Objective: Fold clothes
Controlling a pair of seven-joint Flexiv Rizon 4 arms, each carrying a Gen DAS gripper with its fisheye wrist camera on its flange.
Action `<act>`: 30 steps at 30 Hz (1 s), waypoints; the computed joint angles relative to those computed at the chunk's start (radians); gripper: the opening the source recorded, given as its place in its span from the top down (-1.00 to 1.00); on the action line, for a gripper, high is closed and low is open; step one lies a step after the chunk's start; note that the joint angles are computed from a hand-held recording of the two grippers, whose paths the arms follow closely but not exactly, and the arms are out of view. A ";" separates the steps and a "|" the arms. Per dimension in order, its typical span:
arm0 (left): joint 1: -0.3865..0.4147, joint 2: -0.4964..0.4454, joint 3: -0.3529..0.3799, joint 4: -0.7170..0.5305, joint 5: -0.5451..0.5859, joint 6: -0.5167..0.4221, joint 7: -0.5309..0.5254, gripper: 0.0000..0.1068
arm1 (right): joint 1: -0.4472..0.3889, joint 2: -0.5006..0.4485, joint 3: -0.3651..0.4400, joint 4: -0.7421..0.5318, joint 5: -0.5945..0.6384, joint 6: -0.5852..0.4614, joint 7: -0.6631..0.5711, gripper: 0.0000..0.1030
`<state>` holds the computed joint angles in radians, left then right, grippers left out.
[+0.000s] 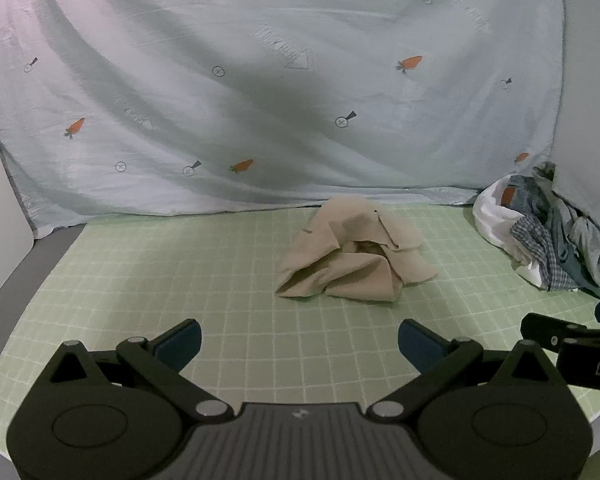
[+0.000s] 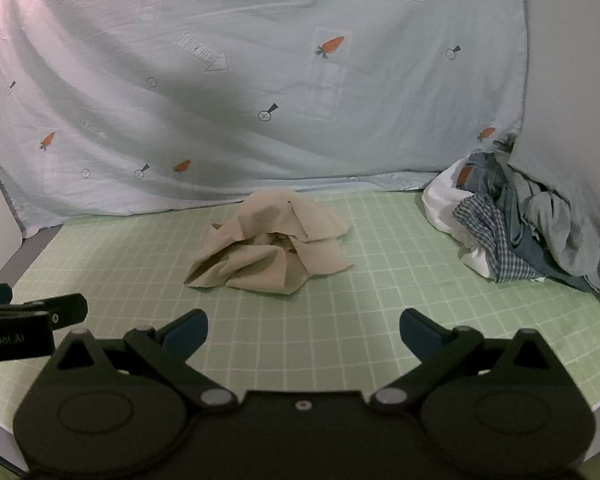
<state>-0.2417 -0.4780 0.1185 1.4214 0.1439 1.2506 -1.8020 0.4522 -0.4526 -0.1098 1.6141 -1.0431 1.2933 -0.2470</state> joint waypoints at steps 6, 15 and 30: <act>0.003 -0.006 0.001 -0.014 0.002 -0.001 0.005 -0.93 | -0.004 0.007 -0.001 0.006 -0.009 0.003 0.005 -1.00; -0.022 -0.015 0.020 -0.007 0.031 0.017 -0.030 -0.93 | -0.010 0.009 0.014 0.002 0.009 -0.017 -0.016 -1.00; -0.023 -0.010 0.020 0.002 0.037 0.017 -0.032 -0.93 | -0.007 0.004 0.007 -0.001 0.024 -0.009 -0.020 -1.00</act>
<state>-0.2644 -0.4876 0.1381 1.4233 0.1807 1.2674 -1.8343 0.4452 -0.4485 -0.1032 1.6136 -1.0195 1.2842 -0.2675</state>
